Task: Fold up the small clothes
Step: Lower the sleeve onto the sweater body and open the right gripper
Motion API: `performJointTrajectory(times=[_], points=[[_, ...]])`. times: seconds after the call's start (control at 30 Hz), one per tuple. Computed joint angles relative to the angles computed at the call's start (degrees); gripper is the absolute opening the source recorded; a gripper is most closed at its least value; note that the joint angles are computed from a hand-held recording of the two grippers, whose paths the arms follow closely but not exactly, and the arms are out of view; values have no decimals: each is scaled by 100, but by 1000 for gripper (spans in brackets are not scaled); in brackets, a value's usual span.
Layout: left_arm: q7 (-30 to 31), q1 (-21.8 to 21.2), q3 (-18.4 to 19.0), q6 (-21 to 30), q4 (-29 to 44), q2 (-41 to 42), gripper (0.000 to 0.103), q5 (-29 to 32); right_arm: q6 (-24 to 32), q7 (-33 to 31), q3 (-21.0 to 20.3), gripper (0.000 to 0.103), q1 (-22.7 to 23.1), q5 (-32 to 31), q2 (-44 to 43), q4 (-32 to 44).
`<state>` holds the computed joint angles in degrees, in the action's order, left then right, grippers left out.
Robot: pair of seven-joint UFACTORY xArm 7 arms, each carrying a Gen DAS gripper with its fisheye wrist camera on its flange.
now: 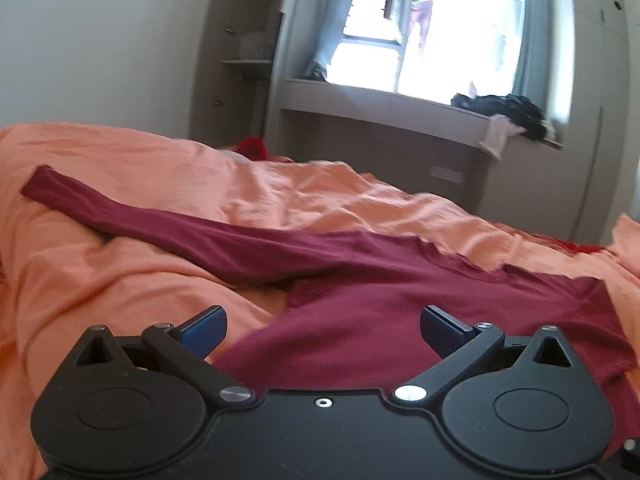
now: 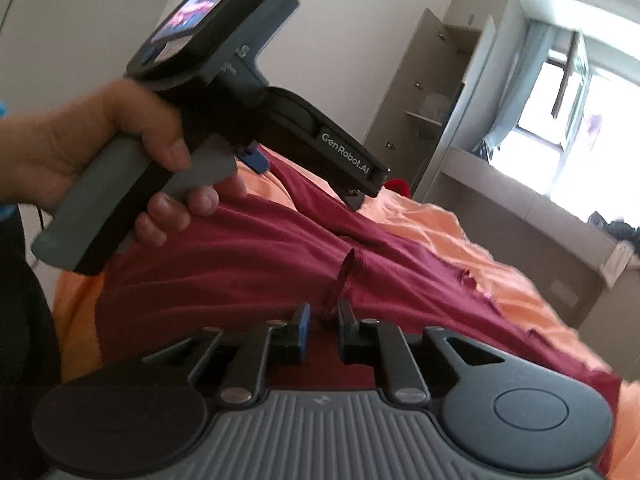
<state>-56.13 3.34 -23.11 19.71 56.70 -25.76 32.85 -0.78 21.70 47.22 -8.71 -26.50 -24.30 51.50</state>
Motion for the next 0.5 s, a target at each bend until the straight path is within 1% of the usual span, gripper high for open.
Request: performJointTrajectory(times=[0.03, 0.07, 0.1, 0.17, 0.2, 0.23, 0.27, 0.3, 0.37, 0.43, 0.5], points=[[97, -111, 59, -14, 4, 43, 103, -84, -4, -4, -195, 29, 208, 84, -14, -85], [213, -228, 124, -23, 11, 91, 103, -178, -11, 27, -359, 43, 359, 163, -111, -202], [362, -356, 198, -30, 14, 140, 103, -275, -31, 68, -481, 54, 433, 221, -272, -345], [610, -535, 278, -2, 32, 222, 103, -403, 5, 167, -621, 63, 427, 328, -701, -634], [724, -607, 295, 26, 39, 250, 103, -442, 73, 223, -696, 68, 412, 394, -940, -781], [826, -670, 305, 59, 46, 273, 103, -472, 169, 281, -768, 70, 388, 458, -1159, -908], [905, -721, 319, 77, 46, 287, 103, -502, 260, 358, -833, 76, 323, 510, -1402, -1060], [998, -783, 340, 87, 41, 299, 103, -540, 363, 453, -848, 83, 183, 539, -1656, -1194], [1141, -864, 358, 100, 25, 312, 103, -584, 591, 746, -748, 90, -291, 560, -2184, -1413], [1216, -884, 315, 166, 32, 320, 103, -564, 889, 1138, -558, 94, -882, 553, -2700, -1554], [1244, -866, 259, 265, 57, 336, 103, -495, 1334, 1568, -382, 97, -1428, 528, -3058, -1595]])
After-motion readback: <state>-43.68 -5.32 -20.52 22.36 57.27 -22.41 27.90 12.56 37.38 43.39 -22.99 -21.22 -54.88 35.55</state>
